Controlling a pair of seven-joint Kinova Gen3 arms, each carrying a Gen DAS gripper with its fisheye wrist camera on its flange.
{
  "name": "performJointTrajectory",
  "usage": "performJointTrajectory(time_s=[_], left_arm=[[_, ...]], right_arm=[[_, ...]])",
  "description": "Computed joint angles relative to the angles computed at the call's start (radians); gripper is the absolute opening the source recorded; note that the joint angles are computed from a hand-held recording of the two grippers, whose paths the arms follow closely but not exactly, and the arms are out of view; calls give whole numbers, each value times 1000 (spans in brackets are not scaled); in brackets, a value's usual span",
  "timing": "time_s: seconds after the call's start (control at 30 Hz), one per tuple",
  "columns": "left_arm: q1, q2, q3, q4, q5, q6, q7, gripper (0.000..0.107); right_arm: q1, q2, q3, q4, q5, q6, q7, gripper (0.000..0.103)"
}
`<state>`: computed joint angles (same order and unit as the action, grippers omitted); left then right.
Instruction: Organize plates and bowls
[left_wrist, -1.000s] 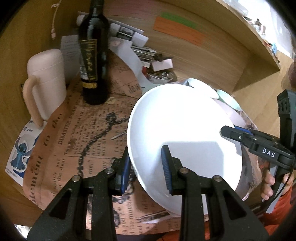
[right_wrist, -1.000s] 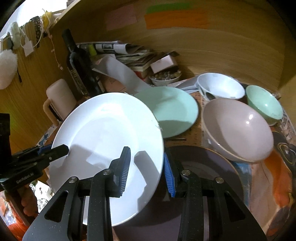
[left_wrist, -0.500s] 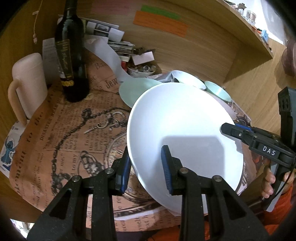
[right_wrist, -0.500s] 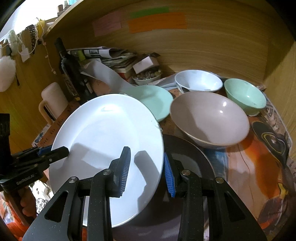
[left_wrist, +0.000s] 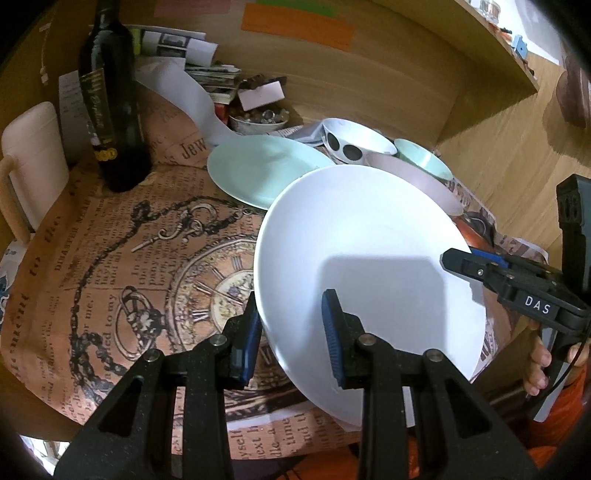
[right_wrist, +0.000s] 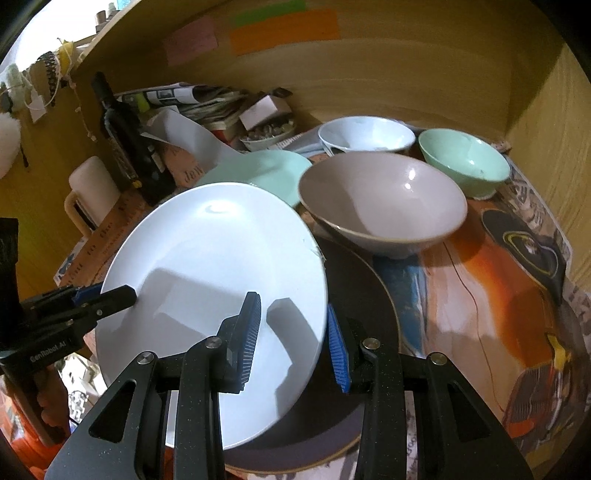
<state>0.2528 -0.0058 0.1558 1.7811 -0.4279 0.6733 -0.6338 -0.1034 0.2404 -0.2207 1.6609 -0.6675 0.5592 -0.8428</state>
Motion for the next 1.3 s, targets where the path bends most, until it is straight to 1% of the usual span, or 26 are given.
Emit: performJointTrajectory(time_s=[0.2,0.6,0.8,0.9,0.97,1.1,1.3], left_arm=[[18,27,3,-17,-12,17,-4,30],[56,82,-21,-61,8,29,-52,31],[63,101,-33,-78,36,34,-91,32],[55,107,-39,-83,72,28,-125,32],[49,110,-43,-85,93,22,-143,33],[49,114,-50,-84,99,13,-152,34],[33,115,-56,-78,128,-10,-203,34]], right_arm=[[9,4,8,8,2,11,-9,32],[28,10,20,19,8,24,-27,32],[48,15,16,22,-11,29,-17,32],[50,12,16,26,-17,23,-9,33],[43,8,18,32,-8,11,-11,33],[35,3,18,40,2,-9,-13,34],[22,0,21,42,36,-23,-25,34]])
